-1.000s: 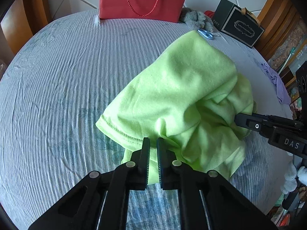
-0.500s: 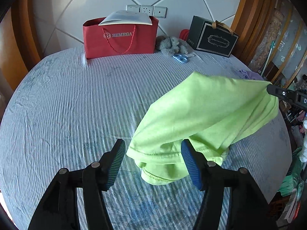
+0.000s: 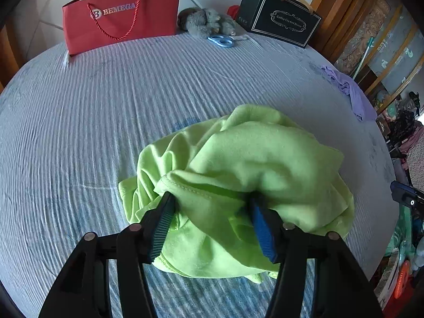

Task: Fold clothes
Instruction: 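Grasp the T-shirt edge with the right tool while the left tool grasps another edge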

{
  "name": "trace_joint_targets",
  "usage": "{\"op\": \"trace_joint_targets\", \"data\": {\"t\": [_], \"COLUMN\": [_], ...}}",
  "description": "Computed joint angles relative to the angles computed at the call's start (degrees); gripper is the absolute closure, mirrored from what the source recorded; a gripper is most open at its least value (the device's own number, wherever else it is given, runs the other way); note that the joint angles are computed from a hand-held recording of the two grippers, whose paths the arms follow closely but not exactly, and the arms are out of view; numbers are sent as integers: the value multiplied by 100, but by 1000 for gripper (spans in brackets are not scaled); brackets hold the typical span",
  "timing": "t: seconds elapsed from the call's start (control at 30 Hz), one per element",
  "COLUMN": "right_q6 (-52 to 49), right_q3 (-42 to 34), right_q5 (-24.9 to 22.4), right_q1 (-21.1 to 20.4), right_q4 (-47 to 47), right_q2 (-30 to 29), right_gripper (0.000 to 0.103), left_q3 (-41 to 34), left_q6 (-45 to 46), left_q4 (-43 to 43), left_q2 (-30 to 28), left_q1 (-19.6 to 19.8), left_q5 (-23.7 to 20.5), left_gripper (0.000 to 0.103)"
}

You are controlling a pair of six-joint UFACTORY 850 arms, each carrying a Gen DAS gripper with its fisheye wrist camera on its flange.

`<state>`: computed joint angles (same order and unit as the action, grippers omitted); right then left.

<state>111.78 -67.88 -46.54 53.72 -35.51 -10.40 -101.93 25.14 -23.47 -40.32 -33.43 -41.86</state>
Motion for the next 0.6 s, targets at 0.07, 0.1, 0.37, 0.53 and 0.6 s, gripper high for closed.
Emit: {"op": "trace_joint_targets", "data": {"t": [0.07,0.1,0.37,0.53,0.6], "right_q6": [-238,-415,-2282,-4173,-4844], "right_q3": [-10,-48,-733,-1608,-2073], "right_q5": [61,102,1082,1426,1385], "right_q1": [-78,-135,-850,-1184,-1224], "right_q4": [-14,3,456,1611,2054], "right_q2": [22,-1,-746,-1587,-1980], "right_gripper": [45,45,45,45,45], "left_q3": [259,417,1913,2454,2528], "left_q6": [-31,-13,-390,-1343,-1546], "left_q4": [-71,-139,106,916,1024], "left_q2": [193,317,1732,2237,2266], "left_q1": [24,46,572,921,1020], "left_q5": [111,186,516,755,791], "left_gripper": [88,89,90,90,90]}}
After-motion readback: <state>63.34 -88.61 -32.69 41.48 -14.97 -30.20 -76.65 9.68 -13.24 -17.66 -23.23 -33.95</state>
